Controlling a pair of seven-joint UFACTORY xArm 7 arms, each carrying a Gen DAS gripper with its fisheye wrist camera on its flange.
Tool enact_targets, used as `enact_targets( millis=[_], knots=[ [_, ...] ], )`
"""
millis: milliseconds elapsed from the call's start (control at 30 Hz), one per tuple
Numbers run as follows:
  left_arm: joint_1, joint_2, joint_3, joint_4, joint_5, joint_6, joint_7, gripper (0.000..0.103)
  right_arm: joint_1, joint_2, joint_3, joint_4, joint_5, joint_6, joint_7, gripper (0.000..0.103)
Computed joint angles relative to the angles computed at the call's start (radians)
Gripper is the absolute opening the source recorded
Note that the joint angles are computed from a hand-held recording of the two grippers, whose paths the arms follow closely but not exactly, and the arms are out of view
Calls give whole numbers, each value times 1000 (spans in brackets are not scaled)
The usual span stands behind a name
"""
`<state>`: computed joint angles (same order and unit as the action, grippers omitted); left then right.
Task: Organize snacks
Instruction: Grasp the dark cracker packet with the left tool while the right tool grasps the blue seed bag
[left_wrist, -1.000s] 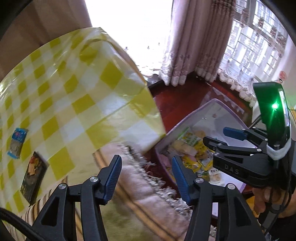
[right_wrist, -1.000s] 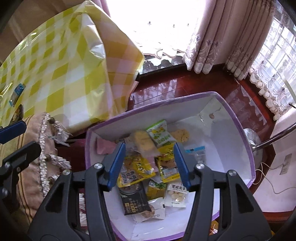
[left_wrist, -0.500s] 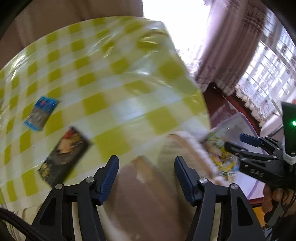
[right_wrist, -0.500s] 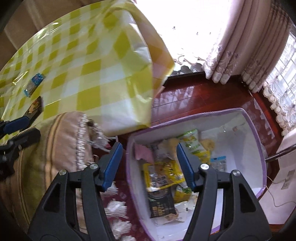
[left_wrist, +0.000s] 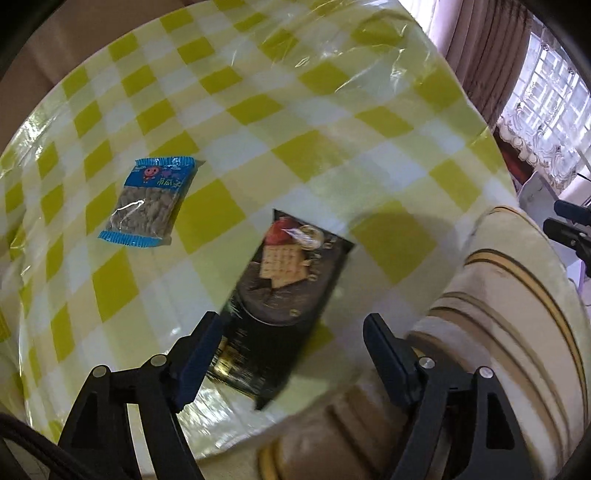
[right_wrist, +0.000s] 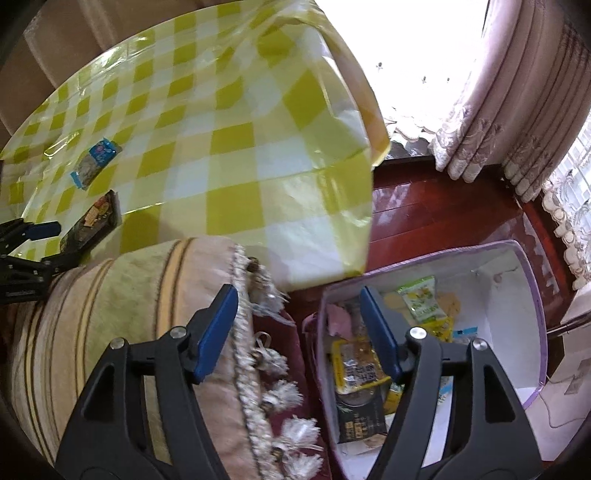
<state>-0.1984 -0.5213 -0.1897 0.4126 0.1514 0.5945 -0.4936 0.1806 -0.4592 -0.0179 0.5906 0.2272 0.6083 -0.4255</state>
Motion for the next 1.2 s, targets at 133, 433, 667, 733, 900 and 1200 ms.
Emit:
enact_targets(
  millis=[133, 433, 667, 733, 900, 1200],
  knots=[
    [11, 28, 40, -5, -12, -26, 48, 79, 14, 13, 28, 12, -3, -14, 28, 74],
    [8, 73, 80, -12, -92, -78, 172, 67, 76, 78, 74, 61, 4, -38, 75, 76],
    [43, 35, 43, -37, -68, -71, 112, 60, 135, 153, 123, 118, 1, -84, 117, 77],
    [45, 7, 50, -59, -73, -70, 97, 60, 149, 181, 139, 141, -5, -97, 136, 79],
    [57, -98, 83, -129, -101, -61, 79, 60, 183, 268, 169, 219, 2, -104, 204, 82],
    [156, -432, 59, -284, -109, -2, -71, 60, 232, 453, 225, 389, 6, -95, 369, 83]
  ],
)
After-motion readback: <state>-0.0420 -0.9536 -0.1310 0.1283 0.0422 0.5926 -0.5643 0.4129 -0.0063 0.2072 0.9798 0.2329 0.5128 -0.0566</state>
